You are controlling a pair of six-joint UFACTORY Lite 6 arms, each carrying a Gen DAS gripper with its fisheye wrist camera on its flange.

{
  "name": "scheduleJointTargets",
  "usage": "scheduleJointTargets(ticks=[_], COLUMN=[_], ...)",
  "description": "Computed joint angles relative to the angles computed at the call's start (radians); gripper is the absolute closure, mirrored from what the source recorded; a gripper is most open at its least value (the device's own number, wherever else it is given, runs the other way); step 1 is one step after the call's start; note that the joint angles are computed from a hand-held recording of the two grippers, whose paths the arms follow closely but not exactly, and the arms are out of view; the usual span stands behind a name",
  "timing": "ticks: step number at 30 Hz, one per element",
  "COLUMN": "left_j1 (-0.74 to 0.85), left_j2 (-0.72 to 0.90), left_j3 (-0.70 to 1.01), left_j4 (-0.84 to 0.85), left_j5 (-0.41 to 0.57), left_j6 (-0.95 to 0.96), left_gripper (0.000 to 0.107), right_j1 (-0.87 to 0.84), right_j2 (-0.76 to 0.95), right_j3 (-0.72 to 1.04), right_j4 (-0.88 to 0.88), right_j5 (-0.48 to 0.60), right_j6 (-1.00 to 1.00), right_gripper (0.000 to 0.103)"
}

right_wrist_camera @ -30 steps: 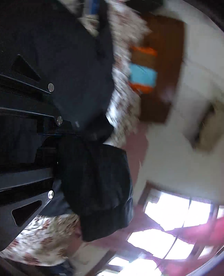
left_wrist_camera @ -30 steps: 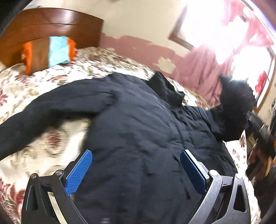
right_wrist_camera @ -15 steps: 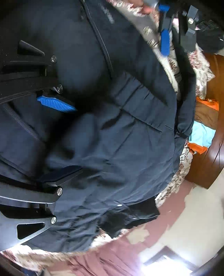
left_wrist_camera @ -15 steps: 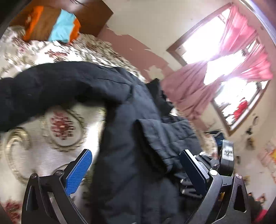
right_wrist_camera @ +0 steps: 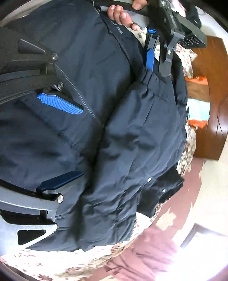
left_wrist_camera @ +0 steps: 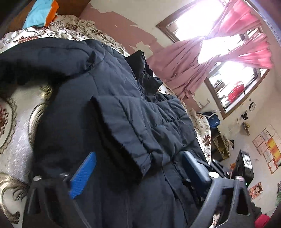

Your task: Fold large clothes

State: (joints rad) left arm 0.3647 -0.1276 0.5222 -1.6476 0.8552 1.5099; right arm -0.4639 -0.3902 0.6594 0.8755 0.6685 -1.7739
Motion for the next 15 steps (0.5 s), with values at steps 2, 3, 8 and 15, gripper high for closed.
scheduleJointTargets(ticks=[2,3,8,15], left_j1=[-0.034,-0.061,-0.094,-0.177], left_j2=[0.035,0.055,0.01,-0.172], left_j3=[0.03,0.047,0.06,0.092], left_j4=[-0.024,-0.051,-0.138,-0.42], left_j5=[-0.044,-0.093,-0.199,-0.475], left_j6=[-0.013,-0.016,0.089,0.448], left_gripper=[0.055,0.066,0.101,0.101], right_j1=[0.01,0.007,0.048,0.198], right_j2=[0.02,0.031,0.145,0.542], right_j3=[0.014,0.028,0.166,0.567], right_j4=[0.031,0.054,0.17,0.11], right_j5=[-0.034,-0.045,-0.107,-0.174], right_j6=[0.01,0.009,0.041,0.404], right_gripper=[0.04,0.04,0.04,0.041])
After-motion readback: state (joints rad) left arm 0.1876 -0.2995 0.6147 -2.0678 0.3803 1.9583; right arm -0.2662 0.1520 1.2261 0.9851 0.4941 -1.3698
